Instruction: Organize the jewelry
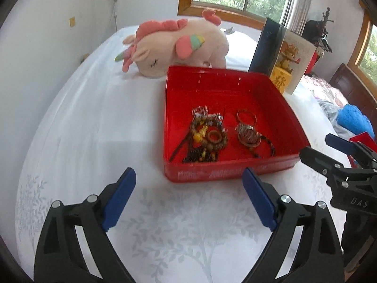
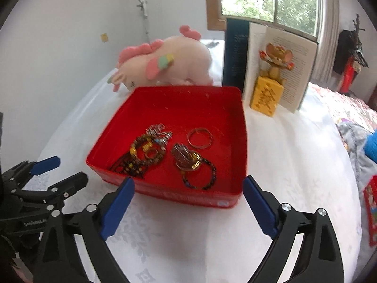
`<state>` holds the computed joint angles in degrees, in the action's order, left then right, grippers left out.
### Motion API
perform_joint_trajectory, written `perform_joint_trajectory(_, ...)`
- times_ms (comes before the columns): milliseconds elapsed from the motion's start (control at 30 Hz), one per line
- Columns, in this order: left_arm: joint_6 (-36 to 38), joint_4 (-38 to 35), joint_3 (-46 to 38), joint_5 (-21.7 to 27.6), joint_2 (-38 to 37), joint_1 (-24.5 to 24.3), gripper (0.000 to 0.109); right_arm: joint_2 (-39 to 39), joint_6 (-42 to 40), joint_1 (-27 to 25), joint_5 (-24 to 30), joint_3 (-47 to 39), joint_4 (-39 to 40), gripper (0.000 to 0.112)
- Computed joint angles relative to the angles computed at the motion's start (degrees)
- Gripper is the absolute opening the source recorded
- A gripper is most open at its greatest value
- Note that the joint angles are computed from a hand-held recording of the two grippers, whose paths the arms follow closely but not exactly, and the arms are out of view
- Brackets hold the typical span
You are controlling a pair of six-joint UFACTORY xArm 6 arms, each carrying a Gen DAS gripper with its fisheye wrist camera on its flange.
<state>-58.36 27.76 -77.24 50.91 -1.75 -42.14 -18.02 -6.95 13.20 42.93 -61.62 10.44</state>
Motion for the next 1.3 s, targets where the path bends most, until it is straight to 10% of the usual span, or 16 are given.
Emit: perform_joint_trajectory(1300, 0.4, -2.8, 0.0, 3.0, 1.3, 0.1, 0.093, 1.8, 5.6, -0.2, 5.9, -0.4, -4.9, 0.095)
